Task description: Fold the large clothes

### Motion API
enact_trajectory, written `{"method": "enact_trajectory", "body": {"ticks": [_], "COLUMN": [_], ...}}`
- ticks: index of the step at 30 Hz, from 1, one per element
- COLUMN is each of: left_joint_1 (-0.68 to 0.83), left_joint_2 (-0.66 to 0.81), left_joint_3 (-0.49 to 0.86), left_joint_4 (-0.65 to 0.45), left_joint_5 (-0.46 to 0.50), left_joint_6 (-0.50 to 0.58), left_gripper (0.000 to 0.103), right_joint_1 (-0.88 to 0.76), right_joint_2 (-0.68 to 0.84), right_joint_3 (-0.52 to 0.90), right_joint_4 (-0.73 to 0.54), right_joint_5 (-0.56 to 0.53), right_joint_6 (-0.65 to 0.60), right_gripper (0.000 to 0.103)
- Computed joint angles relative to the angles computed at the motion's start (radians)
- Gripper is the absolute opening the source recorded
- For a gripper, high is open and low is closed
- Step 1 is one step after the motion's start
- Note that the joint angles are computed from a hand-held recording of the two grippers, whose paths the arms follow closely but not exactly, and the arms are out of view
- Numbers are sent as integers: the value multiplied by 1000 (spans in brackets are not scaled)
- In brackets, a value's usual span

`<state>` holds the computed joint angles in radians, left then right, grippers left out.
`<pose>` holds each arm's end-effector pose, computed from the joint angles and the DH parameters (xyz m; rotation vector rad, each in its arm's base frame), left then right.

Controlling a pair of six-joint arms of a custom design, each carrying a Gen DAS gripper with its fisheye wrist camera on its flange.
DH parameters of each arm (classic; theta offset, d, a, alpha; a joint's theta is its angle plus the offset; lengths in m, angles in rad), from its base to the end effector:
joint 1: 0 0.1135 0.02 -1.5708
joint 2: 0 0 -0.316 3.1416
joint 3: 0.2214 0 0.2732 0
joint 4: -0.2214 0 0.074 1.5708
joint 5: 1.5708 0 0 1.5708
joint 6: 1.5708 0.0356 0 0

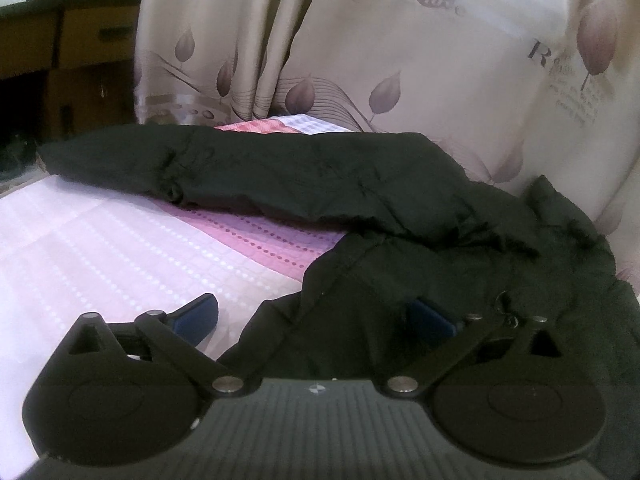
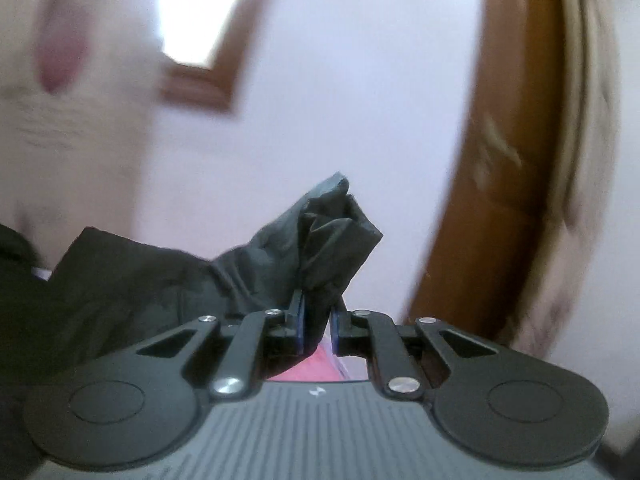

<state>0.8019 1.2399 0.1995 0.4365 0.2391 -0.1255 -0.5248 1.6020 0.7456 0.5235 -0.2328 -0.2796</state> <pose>0.1405 0.1331 0.1511 -0.8418 1.9871 0.1311 0.3092 -0.1695 0.2318 0.0753 1.9061 -0.3255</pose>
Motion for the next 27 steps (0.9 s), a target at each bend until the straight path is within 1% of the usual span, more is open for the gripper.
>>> {"method": "enact_trajectory", "body": {"ticks": [1, 3, 5, 6, 7, 8, 9, 10, 11, 12, 13, 14, 15, 16, 17, 18, 19, 20, 21, 22, 23, 24, 25, 27], "left_joint_1": [-4, -9, -13, -16, -19, -16, -13, -12, -14, -15, -4, 13, 37, 62, 99, 130, 193, 236, 298, 358, 402, 451, 490, 544], "left_joint_2": [-3, -7, -10, -13, -16, -18, -20, -32, -52, -78, -112, -150, -192, -238, -281, -312, -342, -348, -341, -322, -296, -259, -225, -172], "left_joint_3": [0, 0, -1, 0, 0, 2, 6, 9, 8, 5, 3, 3, 5, 9, 13, 16, 27, 41, 63, 87, 105, 125, 140, 158], "left_joint_4": [-2, -4, -7, -11, -16, -20, -28, -41, -52, -64, -87, -116, -155, -200, -242, -272, -322, -365, -422, -481, -526, -575, -614, -678], "left_joint_5": [-7, -16, -20, -25, -30, -24, -13, -9, -15, -17, 2, 31, 65, 95, 128, 156, 212, 258, 319, 370, 401, 431, 446, 458], "left_joint_6": [0, 0, 3, 5, 7, 13, 22, 35, 46, 60, 86, 119, 163, 214, 266, 304, 363, 414, 485, 555, 607, 669, 725, 806], "left_gripper": [102, 102, 102, 102, 103, 103, 103, 102, 102, 102, 102, 102, 102, 102, 103, 103, 103, 103, 103, 103, 103, 103, 102, 102], "right_joint_1": [-31, -80, -130, -160, -185, -197, -210, -234, -260, -285, -326, -356, -385, -430, -462, -499, -533, -554, -577, -595, -600, -602, -592, -574], "right_joint_2": [85, 188, 307, 345, 393, 418, 436, 451, 456, 437, 408, 381, 349, 295, 271, 239, 200, 181, 175, 179, 185, 184, 161, 156], "right_joint_3": [18, 70, 142, 172, 204, 215, 211, 203, 192, 151, 85, 47, 5, -36, -54, -50, -39, -32, -29, -34, -44, -77, -135, -201], "right_joint_4": [29, 12, -42, -86, -130, -147, -151, -153, -148, -113, -33, 3, 29, -4, -65, -225, -500, -712, -920, -1137, -1236, -1287, -1260, -1219], "right_joint_5": [7, 10, -18, -60, -97, -109, -116, -151, -206, -264, -332, -378, -440, -558, -668, -782, -874, -911, -928, -918, -894, -859, -826, -800], "right_joint_6": [11, 37, 71, 84, 110, 128, 159, 202, 243, 275, 295, 296, 289, 252, 191, 58, -187, -396, -617, -865, -993, -1092, -1115, -1130], "right_gripper": [12, 12, 13, 13, 15, 24, 36, 45, 63, 70, 70, 71, 73, 74, 78, 85, 87, 89, 93, 94, 96, 96, 96, 96]}}
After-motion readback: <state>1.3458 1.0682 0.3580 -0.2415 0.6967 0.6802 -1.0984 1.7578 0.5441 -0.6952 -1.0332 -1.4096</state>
